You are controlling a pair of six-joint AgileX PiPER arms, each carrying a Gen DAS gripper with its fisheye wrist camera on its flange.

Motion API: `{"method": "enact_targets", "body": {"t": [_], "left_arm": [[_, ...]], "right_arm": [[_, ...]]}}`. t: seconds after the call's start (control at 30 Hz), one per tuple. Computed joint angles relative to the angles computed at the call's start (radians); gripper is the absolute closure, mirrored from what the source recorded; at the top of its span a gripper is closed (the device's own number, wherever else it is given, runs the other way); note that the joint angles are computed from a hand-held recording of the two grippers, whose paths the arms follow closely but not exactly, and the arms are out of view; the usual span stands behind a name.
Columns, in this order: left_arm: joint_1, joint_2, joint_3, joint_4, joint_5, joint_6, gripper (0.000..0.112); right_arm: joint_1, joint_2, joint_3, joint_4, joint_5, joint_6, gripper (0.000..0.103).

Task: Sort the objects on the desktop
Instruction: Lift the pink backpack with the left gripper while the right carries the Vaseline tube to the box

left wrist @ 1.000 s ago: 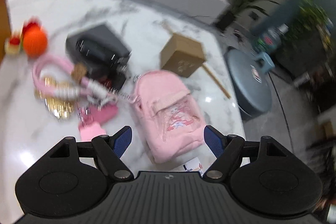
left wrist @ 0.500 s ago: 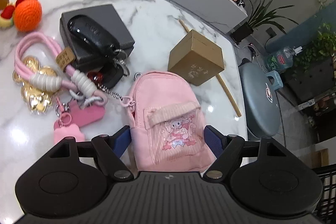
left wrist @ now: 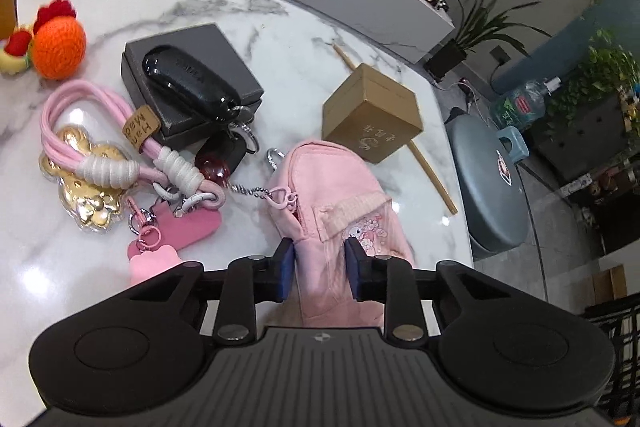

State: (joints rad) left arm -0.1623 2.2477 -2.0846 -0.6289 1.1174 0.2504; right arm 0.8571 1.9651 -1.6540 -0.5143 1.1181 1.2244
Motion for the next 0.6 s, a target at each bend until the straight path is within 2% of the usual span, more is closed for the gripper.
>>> {"method": "enact_targets", "body": {"t": [0.03,0.23,0.6], "left_arm": [[-0.001,-0.012,0.012,0.003,-0.006,0.016,0.083],[0.010,-0.056,0.035,-0.025,0.000,0.085,0.085],[0.045,-0.096,0.006,-0.058,0.046,0.110,0.086]], "right_arm": [[-0.002,-0.004,0.003,-0.005,-0.007,0.007,0.051],[-0.025,-0.043,0.054,0.014,-0.065,0.062,0.052],[-0.006,-0.068,0.033,-0.025,-0.043,0.099,0.053]]}}
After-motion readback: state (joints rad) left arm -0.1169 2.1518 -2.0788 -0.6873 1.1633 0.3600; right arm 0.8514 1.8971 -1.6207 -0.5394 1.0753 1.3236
